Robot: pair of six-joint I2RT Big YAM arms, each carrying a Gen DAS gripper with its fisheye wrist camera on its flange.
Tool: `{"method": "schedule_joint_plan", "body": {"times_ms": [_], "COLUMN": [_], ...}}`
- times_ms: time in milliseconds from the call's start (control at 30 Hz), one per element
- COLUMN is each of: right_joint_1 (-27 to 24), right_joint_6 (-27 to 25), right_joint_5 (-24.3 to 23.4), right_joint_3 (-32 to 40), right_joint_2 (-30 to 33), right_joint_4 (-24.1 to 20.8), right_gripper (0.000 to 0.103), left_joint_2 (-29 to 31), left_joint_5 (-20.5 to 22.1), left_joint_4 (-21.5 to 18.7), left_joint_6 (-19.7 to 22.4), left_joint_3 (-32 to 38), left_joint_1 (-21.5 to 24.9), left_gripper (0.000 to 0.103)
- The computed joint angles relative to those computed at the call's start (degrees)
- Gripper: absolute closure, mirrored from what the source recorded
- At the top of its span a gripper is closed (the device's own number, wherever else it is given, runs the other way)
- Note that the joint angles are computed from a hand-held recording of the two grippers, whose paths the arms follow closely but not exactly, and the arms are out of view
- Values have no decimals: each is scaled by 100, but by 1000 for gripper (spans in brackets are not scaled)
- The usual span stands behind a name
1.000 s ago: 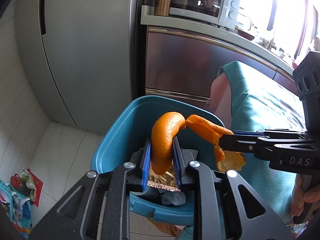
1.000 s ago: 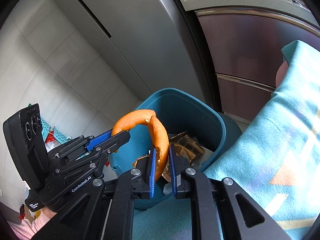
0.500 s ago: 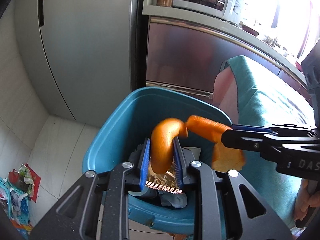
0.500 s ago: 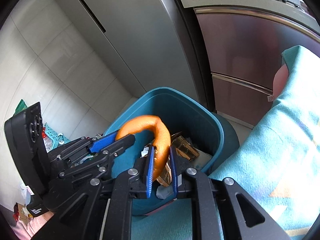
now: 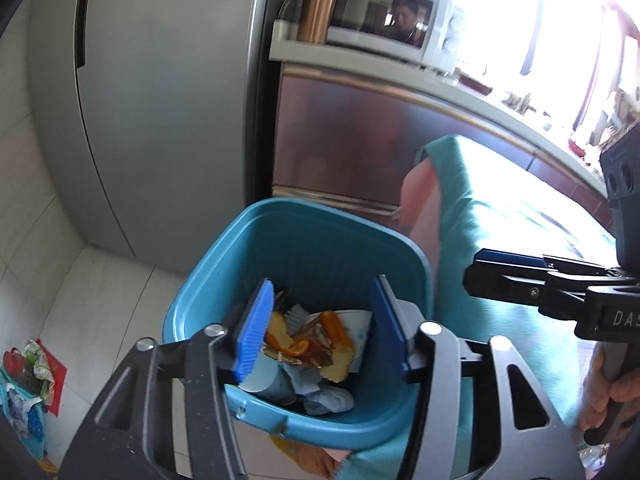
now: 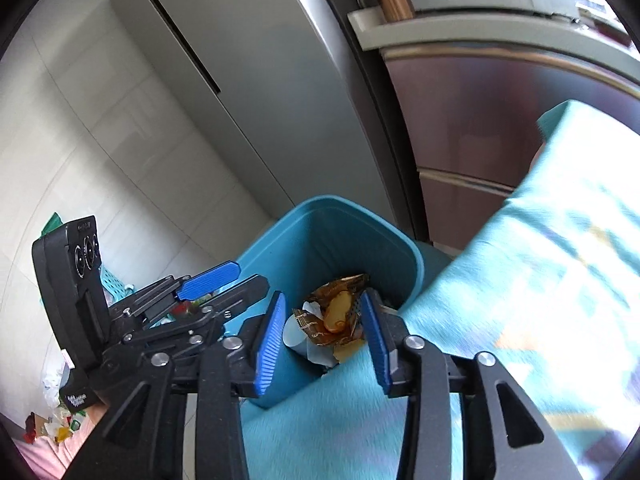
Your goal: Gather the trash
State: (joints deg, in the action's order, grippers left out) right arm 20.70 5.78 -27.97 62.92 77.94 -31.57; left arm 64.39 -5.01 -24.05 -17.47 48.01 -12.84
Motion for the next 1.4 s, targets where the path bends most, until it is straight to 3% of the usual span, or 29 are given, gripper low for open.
{"method": "schedule_joint_plan", "body": {"times_ms": [300, 367, 400, 667, 767, 933, 1167, 1400], "right_joint_1": [-513, -625, -677, -968, -1259, -1731, -2148, -2488], "right_joint_6": [-39, -37, -47, 7, 17, -79, -177, -98], "right_joint_5": [305, 452, 544, 1663, 1834, 2029, 2312, 2358], "right_joint_3": [-952, -1200, -1316, -2219, -2483, -2885, -3190, -3365], "right_joint_2": [-1160, -1454, -1584, -2794, -3228, -3967, -4693, -5101], "right_joint_4": [640, 767, 828, 1304, 1377, 1481, 1436, 1418], "right_gripper": [33, 19, 17, 7, 7, 7, 7, 7], "left_joint_2": [-917, -1067, -1121, -1152, -1011, -816, -552, -419], "left_joint_5": [-336, -497, -594, -1701, -2295, -2809, -3332, -3506], "left_joint_4": [383, 490, 538, 847, 1079, 1289, 1501, 1636], "left_joint_6": [192, 196, 187, 148, 227, 270, 361, 399], "left_joint_3": [-405, -463, -483, -415, -352, -195, 12, 89], "left_joint_1": [-614, -817, -937, -2015, -2458, -3058, -3609, -3876], "left_gripper": [16, 7, 5, 6, 6, 6, 6, 6]}}
